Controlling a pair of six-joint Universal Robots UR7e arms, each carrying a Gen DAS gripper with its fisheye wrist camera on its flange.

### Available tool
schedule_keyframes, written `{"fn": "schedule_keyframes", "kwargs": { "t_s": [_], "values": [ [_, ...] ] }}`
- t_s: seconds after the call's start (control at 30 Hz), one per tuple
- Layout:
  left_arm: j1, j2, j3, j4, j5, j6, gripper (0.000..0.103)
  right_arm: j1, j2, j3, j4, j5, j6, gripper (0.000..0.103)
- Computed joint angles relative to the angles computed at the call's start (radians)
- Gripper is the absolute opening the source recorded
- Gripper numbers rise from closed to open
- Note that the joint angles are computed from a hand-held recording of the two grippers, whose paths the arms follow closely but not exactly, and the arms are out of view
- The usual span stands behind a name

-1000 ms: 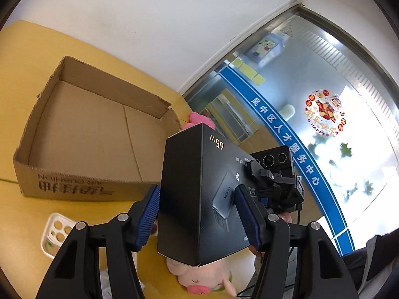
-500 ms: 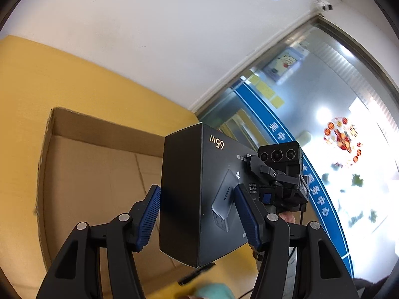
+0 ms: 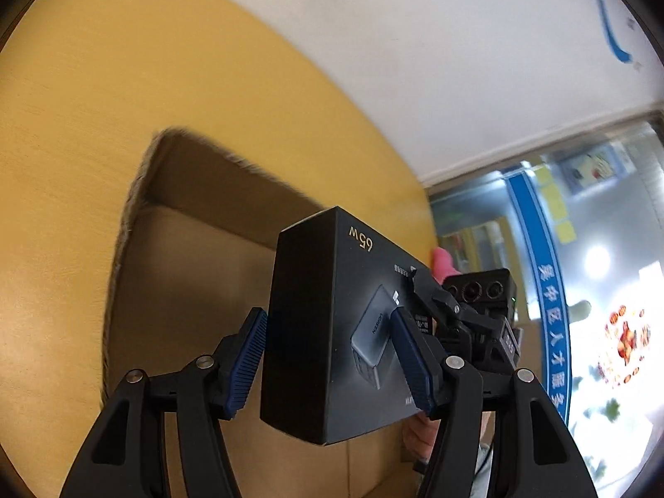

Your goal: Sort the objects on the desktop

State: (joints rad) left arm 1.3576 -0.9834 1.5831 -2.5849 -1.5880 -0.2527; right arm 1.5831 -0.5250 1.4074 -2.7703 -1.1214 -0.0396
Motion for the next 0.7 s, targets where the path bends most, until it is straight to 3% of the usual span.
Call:
{"fn": "schedule_keyframes", "kwargs": {
  "t_s": [0.17, 0.37, 0.53, 0.7],
  "values": [
    [-0.025, 0.024, -0.004, 0.015, 0.127, -0.035, 0.065, 0.002, 0.044, -0.039, -0.001, -0.113, 0.063, 0.054],
    [-0.055, 0.037, 0.004, 0.056, 0.283, -0.1, 0.061, 0.048, 0.067, -0.081, 0.045, -0.355, 0.08, 0.062],
    [-0.082, -0.007, 0.05, 0.013, 0.319, -0.082, 0.063, 0.071, 0.02, -0.04, 0.052, -0.448, 0.068, 0.063],
    [-0.158, -0.132, 0.188, -0.106, 0.429, 0.03, 0.073, 0.096, -0.044, 0.034, 0.079, -0.496, -0.013, 0.061]
  ]
}}
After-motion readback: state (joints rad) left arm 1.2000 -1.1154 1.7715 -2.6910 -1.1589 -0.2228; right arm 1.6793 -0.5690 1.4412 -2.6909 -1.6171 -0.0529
